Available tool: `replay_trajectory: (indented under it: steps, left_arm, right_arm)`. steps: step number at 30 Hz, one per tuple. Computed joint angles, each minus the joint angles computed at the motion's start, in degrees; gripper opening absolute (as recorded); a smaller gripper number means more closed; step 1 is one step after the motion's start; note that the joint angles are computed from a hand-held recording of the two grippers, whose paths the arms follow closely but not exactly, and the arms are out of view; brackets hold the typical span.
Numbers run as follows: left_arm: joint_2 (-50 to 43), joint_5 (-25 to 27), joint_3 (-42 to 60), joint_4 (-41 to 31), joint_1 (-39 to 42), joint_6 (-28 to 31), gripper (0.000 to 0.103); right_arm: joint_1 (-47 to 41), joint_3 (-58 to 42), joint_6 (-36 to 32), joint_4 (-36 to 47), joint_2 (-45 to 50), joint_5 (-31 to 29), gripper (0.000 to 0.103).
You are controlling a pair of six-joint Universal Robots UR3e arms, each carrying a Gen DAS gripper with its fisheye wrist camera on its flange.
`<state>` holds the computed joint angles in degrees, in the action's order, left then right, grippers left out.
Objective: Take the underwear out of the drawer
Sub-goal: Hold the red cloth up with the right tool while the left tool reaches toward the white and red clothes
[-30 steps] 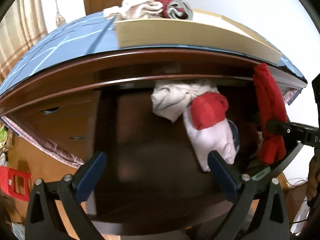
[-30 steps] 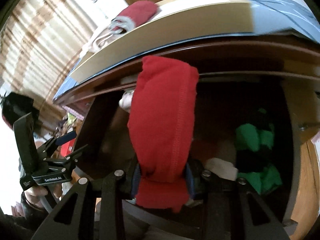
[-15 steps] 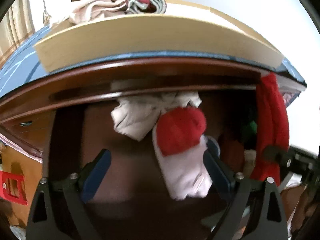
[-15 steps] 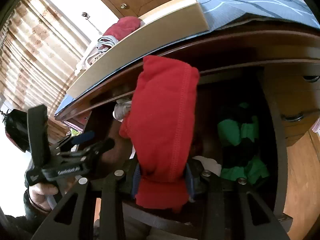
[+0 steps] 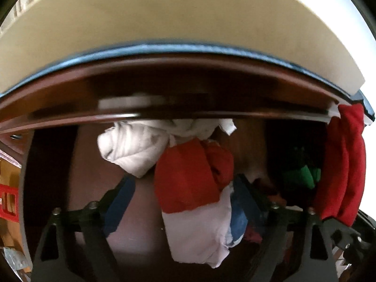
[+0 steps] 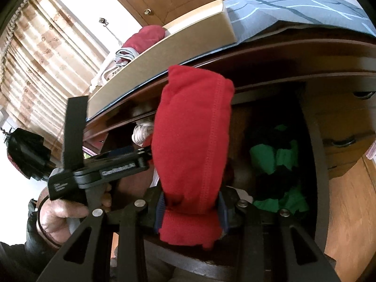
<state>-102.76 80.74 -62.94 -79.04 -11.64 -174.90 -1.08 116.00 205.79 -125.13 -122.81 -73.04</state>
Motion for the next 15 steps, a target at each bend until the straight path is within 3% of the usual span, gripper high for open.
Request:
replay_trajectory:
  steps: [4,6,15]
  left_arm:
    - [-1.6,-1.1,1.7,-0.9,0.4,-1.5,0.074]
    - [-2.1,-2.9,2.0,-1.6,1.0,-1.0,0.057]
    - [0.9,-8.0,-1.8,-0.6,3.9,2.9,0.043]
  right_arm:
    - [-1.7,0.9,-1.0,0.7,-1.5,1.7,0.039]
    - [-2.1,1.1,-1.0,1.0,-2.0,2.0,0.039]
    - [-1.8,1.1,1.2,1.7,-3.3,0.5,0.039]
